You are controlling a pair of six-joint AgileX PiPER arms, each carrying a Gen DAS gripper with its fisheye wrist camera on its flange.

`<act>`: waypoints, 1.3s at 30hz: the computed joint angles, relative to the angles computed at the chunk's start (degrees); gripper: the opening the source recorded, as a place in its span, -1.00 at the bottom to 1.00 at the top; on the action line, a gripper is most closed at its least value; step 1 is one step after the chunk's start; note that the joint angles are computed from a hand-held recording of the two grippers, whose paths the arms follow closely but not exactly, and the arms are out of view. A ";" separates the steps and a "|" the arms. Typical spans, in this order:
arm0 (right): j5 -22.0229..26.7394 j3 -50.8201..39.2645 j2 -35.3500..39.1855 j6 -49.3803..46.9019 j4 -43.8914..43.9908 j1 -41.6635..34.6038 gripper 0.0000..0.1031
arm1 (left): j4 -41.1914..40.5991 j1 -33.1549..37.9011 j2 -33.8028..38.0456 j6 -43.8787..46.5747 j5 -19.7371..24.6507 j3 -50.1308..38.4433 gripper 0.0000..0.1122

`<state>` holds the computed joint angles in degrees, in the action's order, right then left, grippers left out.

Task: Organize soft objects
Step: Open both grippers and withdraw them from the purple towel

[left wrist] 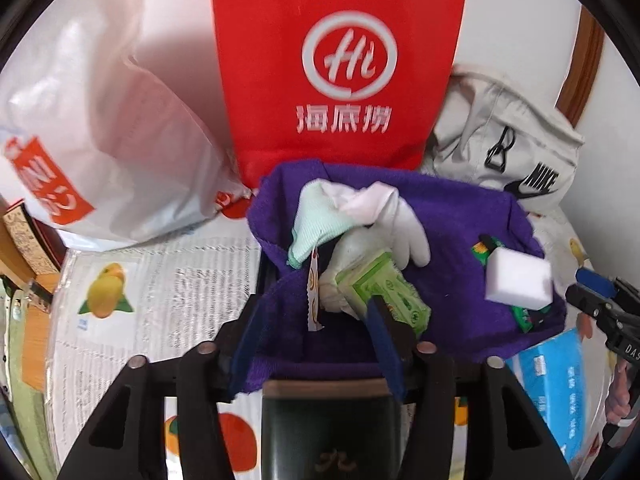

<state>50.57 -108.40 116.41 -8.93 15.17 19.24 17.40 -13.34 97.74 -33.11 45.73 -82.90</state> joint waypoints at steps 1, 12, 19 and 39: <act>0.12 0.68 -0.86 0.18 0.04 0.03 0.14 | 1.18 -0.66 -1.90 -1.62 -1.17 1.65 0.16; -5.38 21.22 -18.36 -0.81 3.08 1.24 0.14 | 24.91 -14.61 -23.48 -31.09 -3.13 20.19 0.36; -11.46 36.17 -29.69 -1.36 6.04 1.89 0.14 | 23.02 -23.16 -27.68 -35.54 3.03 25.35 0.36; -13.29 58.48 -45.36 -1.56 2.98 2.17 0.14 | 23.46 -34.50 -10.84 -40.32 -2.62 25.21 0.36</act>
<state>37.27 -49.92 71.05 -10.49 18.16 21.41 40.85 -47.84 86.90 -73.43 43.11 -57.69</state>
